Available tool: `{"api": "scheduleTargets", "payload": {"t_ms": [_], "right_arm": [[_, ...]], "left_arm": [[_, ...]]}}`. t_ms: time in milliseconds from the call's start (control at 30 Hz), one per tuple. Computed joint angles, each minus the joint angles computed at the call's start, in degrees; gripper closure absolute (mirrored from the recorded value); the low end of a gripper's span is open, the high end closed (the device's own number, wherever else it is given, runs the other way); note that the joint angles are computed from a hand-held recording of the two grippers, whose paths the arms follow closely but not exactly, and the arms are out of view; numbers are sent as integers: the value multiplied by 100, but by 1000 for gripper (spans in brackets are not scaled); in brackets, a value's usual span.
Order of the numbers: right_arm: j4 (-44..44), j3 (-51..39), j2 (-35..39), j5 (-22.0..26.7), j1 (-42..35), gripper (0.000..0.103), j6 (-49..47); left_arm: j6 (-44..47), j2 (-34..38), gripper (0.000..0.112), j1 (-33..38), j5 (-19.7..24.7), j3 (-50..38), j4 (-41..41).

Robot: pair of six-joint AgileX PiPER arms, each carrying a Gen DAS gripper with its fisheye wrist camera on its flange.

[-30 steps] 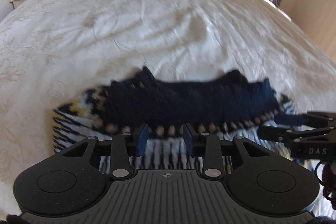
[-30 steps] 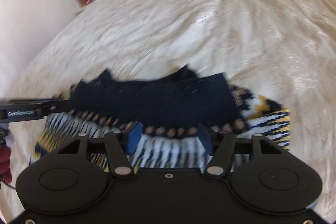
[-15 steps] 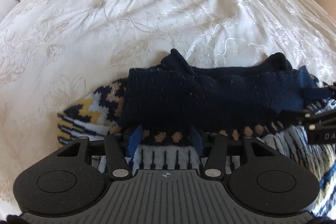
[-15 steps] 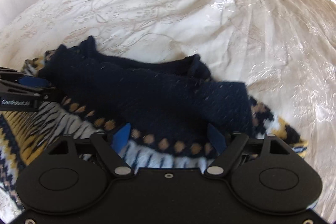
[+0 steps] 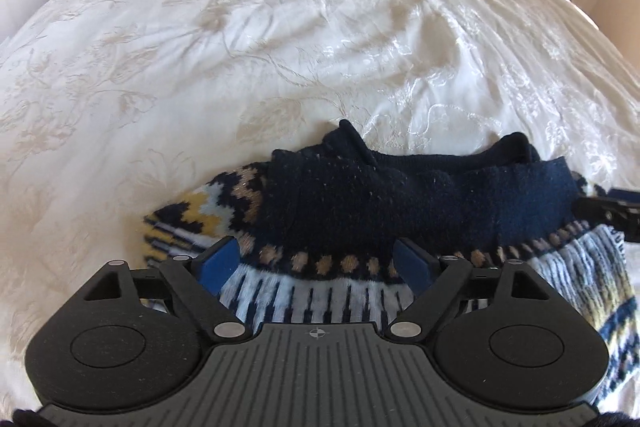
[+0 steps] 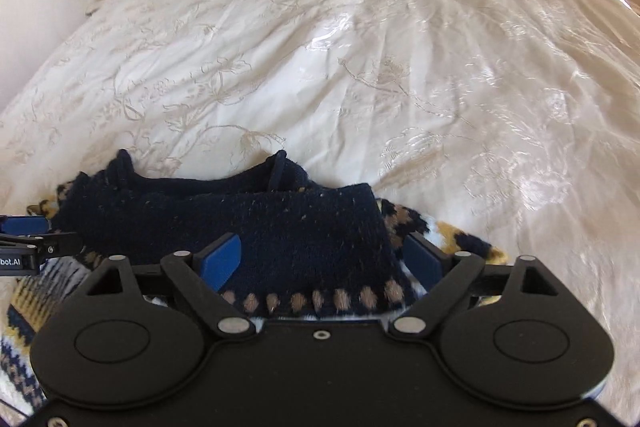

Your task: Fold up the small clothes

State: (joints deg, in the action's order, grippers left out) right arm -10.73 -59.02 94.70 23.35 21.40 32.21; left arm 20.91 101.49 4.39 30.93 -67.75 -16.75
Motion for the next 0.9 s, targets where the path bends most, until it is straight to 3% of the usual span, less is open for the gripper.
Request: {"api": "scheduleTargets", "payload": {"t_ms": [100, 167, 433, 900], "right_arm": [[-65, 425, -466, 14, 185, 6, 309], [-5, 529, -598, 27, 227, 3, 321], [33, 1383, -1684, 391, 995, 1, 1250], [-1001, 2293, -3033, 1149, 2472, 1, 3715]], "left_arm": [[-100, -359, 24, 108, 185, 259, -17], [-168, -616, 15, 165, 295, 456, 19], [-332, -1729, 15, 367, 689, 1294, 102], [-559, -3083, 15, 118, 1145, 2460, 182]]}}
